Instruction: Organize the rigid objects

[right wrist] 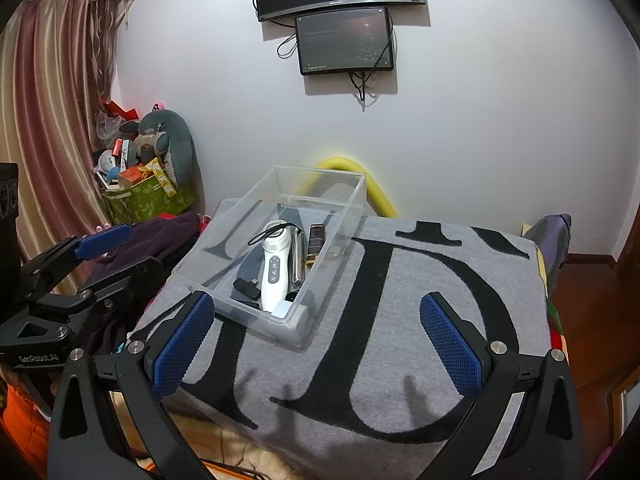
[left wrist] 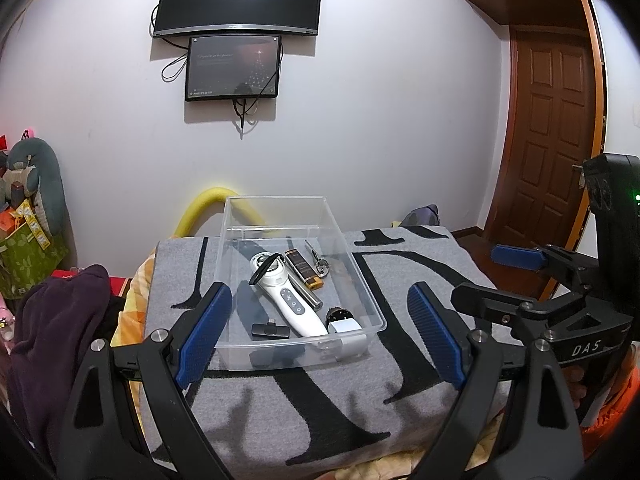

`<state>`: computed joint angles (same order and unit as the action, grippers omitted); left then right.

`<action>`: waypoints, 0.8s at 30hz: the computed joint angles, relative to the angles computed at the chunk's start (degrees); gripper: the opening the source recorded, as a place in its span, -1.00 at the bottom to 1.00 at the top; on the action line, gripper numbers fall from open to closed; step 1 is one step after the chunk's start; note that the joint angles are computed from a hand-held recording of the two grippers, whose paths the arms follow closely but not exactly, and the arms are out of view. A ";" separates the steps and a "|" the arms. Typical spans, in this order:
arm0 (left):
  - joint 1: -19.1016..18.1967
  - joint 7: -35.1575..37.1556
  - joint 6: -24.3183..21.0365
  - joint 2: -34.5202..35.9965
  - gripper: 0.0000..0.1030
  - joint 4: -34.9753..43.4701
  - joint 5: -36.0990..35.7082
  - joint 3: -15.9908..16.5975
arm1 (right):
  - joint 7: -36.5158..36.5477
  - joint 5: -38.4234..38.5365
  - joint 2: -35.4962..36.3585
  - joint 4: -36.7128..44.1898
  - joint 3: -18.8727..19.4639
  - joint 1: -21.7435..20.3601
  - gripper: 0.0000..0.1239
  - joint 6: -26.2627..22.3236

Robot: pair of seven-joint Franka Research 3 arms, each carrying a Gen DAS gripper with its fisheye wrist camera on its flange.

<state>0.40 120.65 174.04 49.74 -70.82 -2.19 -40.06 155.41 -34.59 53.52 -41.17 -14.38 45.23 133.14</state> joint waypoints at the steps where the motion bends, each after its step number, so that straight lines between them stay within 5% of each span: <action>1: 0.06 0.00 -0.22 0.08 0.75 0.11 -0.04 -0.15 | -0.07 0.03 0.08 0.12 0.01 0.01 0.66 -0.08; 24: 1.13 0.47 -1.30 0.54 0.75 0.29 -0.08 -1.83 | -0.99 0.90 1.08 1.83 -0.07 -0.15 0.66 -0.44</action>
<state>1.53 121.13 172.74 50.28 -70.53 -2.27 -41.89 154.42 -33.69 54.60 -39.34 -14.45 45.08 132.70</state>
